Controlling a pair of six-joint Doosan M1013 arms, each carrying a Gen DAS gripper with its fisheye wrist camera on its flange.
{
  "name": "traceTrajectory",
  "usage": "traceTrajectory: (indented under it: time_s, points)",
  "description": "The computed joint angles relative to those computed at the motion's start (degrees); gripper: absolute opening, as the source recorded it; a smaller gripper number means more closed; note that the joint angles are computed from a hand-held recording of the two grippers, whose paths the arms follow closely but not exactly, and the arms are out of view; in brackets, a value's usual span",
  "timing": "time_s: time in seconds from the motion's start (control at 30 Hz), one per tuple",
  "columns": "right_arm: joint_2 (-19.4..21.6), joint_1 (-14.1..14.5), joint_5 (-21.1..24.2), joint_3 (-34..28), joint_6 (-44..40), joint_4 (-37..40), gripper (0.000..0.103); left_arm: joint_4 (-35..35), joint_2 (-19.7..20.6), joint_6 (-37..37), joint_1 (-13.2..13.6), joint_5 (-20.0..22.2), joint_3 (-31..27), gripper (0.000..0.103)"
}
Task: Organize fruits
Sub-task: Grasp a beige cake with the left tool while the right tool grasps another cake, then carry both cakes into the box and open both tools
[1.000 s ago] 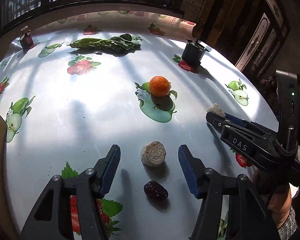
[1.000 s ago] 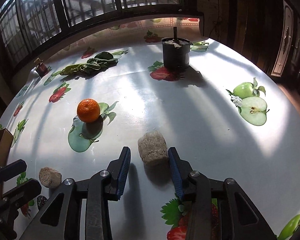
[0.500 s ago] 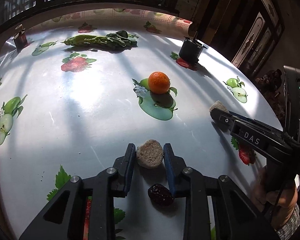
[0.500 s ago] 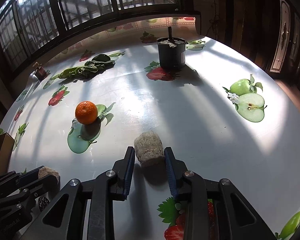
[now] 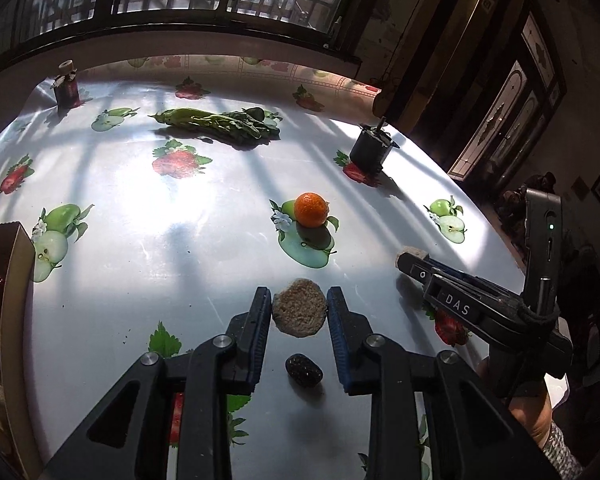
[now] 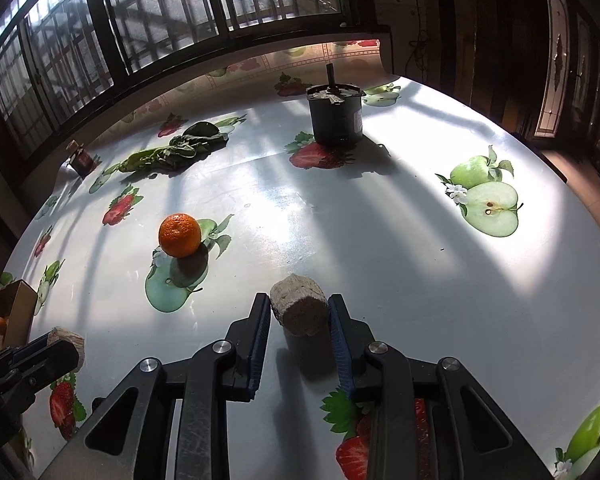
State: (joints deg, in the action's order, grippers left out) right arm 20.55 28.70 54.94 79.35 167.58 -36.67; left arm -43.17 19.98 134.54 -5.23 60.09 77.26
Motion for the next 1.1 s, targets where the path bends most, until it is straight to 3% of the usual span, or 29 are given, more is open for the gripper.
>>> traceTrajectory:
  time_s: [0.17, 0.33, 0.63, 0.9, 1.1]
  points:
    - [-0.7, 2.7, 0.8, -1.6, -1.6, -1.1, 0.031, -2.8, -2.4, 1.0, 4.4, 0.4, 1.4, 0.028]
    - [-0.7, 5.5, -2.4, -3.8, -3.7, 0.4, 0.031, -1.4, -3.7, -1.6, 9.0, -0.8, 3.0, 0.028]
    - [6.6, 10.3, -6.9, -14.7, -21.2, 11.5, 0.032, 9.5, -2.2, -14.2, 17.1, -3.6, 3.0, 0.028]
    - [15.5, 12.5, -5.4, -26.8, -38.8, 27.7, 0.032, 17.7, -1.5, -18.6, 19.7, -5.7, 3.3, 0.028]
    - [20.1, 13.7, -0.6, -33.5, -43.9, 31.1, 0.032, 19.1, -1.8, -18.1, 19.3, -8.2, 4.1, 0.028]
